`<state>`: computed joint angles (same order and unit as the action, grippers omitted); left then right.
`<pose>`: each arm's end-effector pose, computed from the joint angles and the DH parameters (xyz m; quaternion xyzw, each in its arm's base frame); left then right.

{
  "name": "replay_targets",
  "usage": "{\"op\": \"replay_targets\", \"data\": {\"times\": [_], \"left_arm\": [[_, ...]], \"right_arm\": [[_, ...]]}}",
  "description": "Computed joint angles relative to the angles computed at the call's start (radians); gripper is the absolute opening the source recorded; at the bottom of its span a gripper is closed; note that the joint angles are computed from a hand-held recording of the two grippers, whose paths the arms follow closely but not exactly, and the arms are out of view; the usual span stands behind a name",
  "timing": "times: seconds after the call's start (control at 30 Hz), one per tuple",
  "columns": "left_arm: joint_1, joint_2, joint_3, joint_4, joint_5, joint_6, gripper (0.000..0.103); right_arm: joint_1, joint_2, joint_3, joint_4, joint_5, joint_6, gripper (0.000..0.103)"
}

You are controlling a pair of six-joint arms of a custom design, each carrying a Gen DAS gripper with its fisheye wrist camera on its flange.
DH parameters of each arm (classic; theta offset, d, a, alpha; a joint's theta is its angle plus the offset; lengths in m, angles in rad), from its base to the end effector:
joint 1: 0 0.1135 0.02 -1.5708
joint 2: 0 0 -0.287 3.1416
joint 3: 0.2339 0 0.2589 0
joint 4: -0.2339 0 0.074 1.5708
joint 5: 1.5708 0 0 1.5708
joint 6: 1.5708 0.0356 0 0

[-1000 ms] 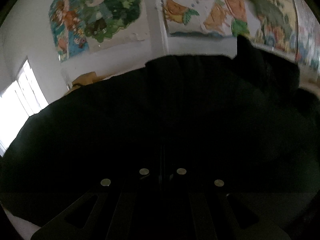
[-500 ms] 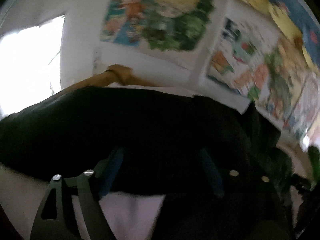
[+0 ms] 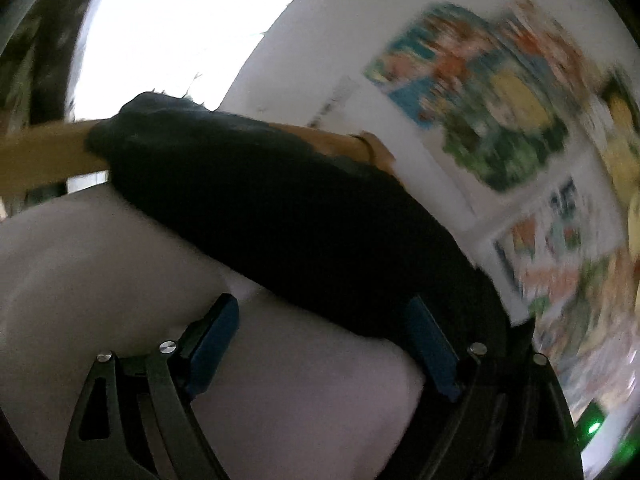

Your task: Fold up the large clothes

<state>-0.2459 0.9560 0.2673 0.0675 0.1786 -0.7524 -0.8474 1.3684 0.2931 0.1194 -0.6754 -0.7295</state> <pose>0.1689 -0.0489 0.1708 -0.1825 0.8678 -0.2876 0.3618 0.1448 -0.1304 0.1185 -0.0471 0.9036 0.0201 0.4253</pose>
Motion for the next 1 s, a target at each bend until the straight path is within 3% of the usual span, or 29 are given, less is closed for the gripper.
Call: {"op": "replay_targets", "data": {"times": [0.13,0.23,0.37,0.43,0.5,0.53,0.57,0.7,0.83,1.0], "left_arm": [[0.277,0.014,-0.043,0.09,0.232,-0.026,0.083],[0.398,0.08,-0.044,0.155,0.304,-0.031,0.083],[0.481,0.194,-0.06,0.273,0.345,-0.021,0.081],[0.477,0.189,-0.073,0.292,0.313,-0.011,0.074],[0.45,0.172,-0.083,0.291,0.252,0.005,0.051],[0.429,0.177,-0.088,0.304,0.226,-0.001,0.046],[0.417,0.208,-0.085,0.33,0.214,-0.007,0.035],[0.443,0.254,-0.094,0.39,0.254,-0.019,0.009],[0.422,0.209,-0.115,0.442,0.23,-0.036,0.002],[0.391,0.023,-0.127,0.381,0.186,0.001,0.001]], "right_arm": [[0.175,0.092,-0.078,0.298,0.14,0.164,0.09],[0.275,0.226,-0.11,0.537,0.266,0.245,0.09],[0.339,0.402,-0.1,0.707,0.354,0.256,0.096],[0.359,0.486,-0.1,0.789,0.385,0.237,0.102],[0.383,0.583,-0.103,0.899,0.421,0.224,0.103],[0.39,0.627,-0.102,0.944,0.432,0.222,0.103],[0.391,0.661,-0.103,0.981,0.434,0.223,0.103],[0.371,0.686,-0.099,0.996,0.407,0.22,0.103],[0.353,0.662,-0.091,0.955,0.383,0.216,0.103],[0.318,0.567,-0.085,0.832,0.33,0.213,0.103]]}}
